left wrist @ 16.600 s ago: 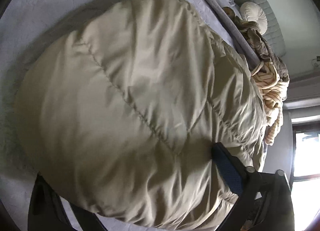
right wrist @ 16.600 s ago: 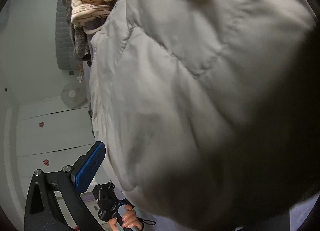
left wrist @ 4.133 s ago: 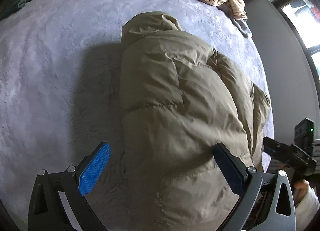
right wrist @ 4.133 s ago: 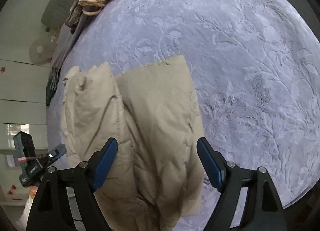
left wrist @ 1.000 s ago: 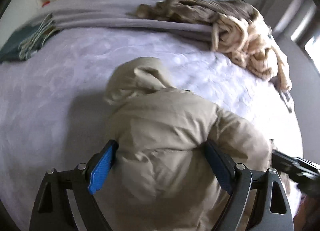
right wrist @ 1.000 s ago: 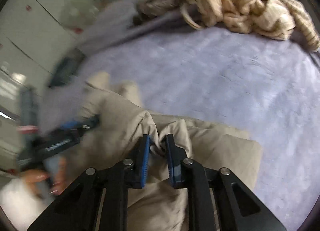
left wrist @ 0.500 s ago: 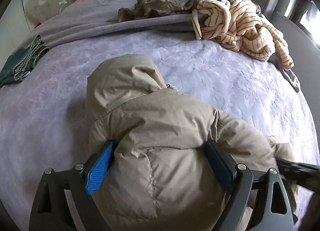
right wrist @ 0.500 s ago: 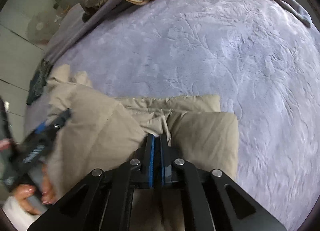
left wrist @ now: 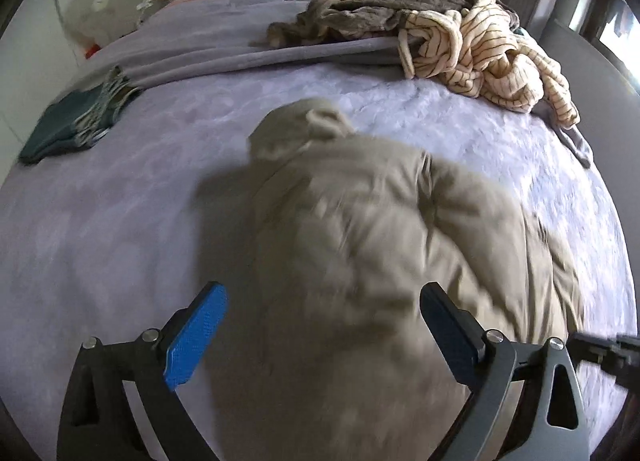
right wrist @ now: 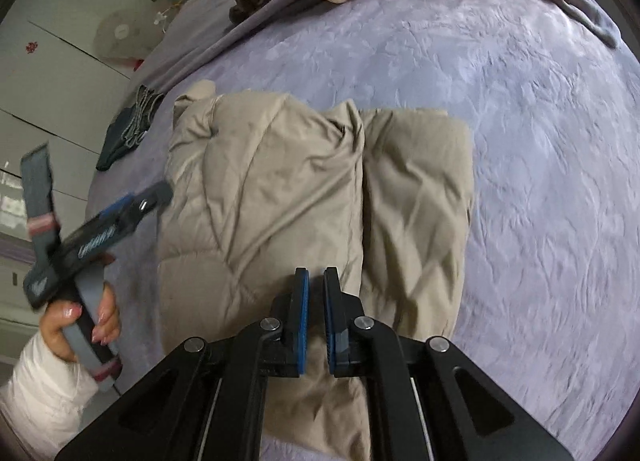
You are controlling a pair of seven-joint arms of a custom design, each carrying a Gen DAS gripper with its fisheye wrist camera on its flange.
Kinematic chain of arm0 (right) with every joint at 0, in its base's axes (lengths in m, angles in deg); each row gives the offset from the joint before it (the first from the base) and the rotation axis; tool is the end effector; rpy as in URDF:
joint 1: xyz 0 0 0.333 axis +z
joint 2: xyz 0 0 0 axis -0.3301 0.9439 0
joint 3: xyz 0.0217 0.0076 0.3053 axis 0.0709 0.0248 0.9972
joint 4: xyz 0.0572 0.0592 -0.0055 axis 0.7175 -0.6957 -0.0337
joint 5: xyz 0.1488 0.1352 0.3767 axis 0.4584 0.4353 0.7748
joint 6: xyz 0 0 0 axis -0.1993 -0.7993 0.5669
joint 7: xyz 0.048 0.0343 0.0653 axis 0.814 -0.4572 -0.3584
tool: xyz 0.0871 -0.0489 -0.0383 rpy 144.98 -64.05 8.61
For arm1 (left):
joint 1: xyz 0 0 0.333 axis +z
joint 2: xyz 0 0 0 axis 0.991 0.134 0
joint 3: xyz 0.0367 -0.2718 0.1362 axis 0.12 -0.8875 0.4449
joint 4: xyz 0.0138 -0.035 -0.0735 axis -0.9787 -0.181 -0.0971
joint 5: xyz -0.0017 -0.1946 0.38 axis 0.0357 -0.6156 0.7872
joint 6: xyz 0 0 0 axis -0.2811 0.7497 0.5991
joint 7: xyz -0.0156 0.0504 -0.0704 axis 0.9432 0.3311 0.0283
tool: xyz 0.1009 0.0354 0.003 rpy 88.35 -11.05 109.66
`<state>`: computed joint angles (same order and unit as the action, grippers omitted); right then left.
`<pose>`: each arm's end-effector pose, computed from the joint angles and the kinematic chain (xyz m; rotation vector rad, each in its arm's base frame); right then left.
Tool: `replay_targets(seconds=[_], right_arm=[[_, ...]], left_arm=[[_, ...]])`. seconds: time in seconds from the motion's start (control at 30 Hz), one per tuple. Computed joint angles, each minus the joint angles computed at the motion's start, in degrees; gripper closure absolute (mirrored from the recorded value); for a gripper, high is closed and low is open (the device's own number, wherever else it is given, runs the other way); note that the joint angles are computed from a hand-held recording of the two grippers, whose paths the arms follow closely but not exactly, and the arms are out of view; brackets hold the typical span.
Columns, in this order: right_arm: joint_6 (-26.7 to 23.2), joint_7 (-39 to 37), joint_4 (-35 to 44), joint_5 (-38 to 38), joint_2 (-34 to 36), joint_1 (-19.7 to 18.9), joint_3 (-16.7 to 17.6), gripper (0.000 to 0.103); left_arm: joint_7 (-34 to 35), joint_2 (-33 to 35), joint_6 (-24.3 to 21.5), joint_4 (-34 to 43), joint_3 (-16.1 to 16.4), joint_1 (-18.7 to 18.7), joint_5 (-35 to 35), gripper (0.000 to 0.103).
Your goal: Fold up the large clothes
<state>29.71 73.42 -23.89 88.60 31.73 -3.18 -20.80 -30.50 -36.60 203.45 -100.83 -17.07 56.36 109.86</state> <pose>0.7329 0.2925 0.5099 -2.0077 1.7005 0.2633 0.6352 -0.4152 0.4979 -2.1700 1.7508 -0.5101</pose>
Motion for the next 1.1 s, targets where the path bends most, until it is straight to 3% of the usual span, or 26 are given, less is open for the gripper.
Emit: replay_targets(seconds=[0.07,0.13,0.17,0.27,0.43,0.8,1.1], right_arm=[[0.4,-0.3,-2.2,0.4,-1.7,-0.2,0.1,0.09],[0.8,-0.7,-4.6,0.6,-3.3,-0.3,0.1,0.073],[0.9,-0.6,-5.6,0.3,-3.9,-0.1,-0.1,0.07],[0.6,-0.5,-8.3,-0.5,-5.0,0.3,-0.4,0.069],[0.8,0.4,-11.6,-2.0,-5.3,1.2,-0.9,0.07],[0.6,2.0,-18.6,-6.7,-10.9,2.8,-1.8,0.067],[1.7,2.8,-25.1,-6.3,-16.3,2.2,-1.7,0.067]], left_arm=[[-1.8,-3.5,1.2,-5.1,-0.6,0.4,-1.3,0.005],[-3.0,-6.1,1.7,-9.7,-1.7,0.7,-2.9,0.005],[-2.9,-6.5,1.4,-10.8,-2.1,0.8,-3.5,0.005],[-5.2,-8.0,2.2,-14.6,-2.9,0.6,-4.2,0.0],[-6.2,-9.1,2.7,-16.4,-3.7,1.1,-6.0,0.0],[-3.2,-9.6,-3.0,-14.9,-4.5,0.7,-7.5,0.0],[-4.3,-10.0,-7.0,-13.7,-4.8,-0.4,-7.5,0.0]])
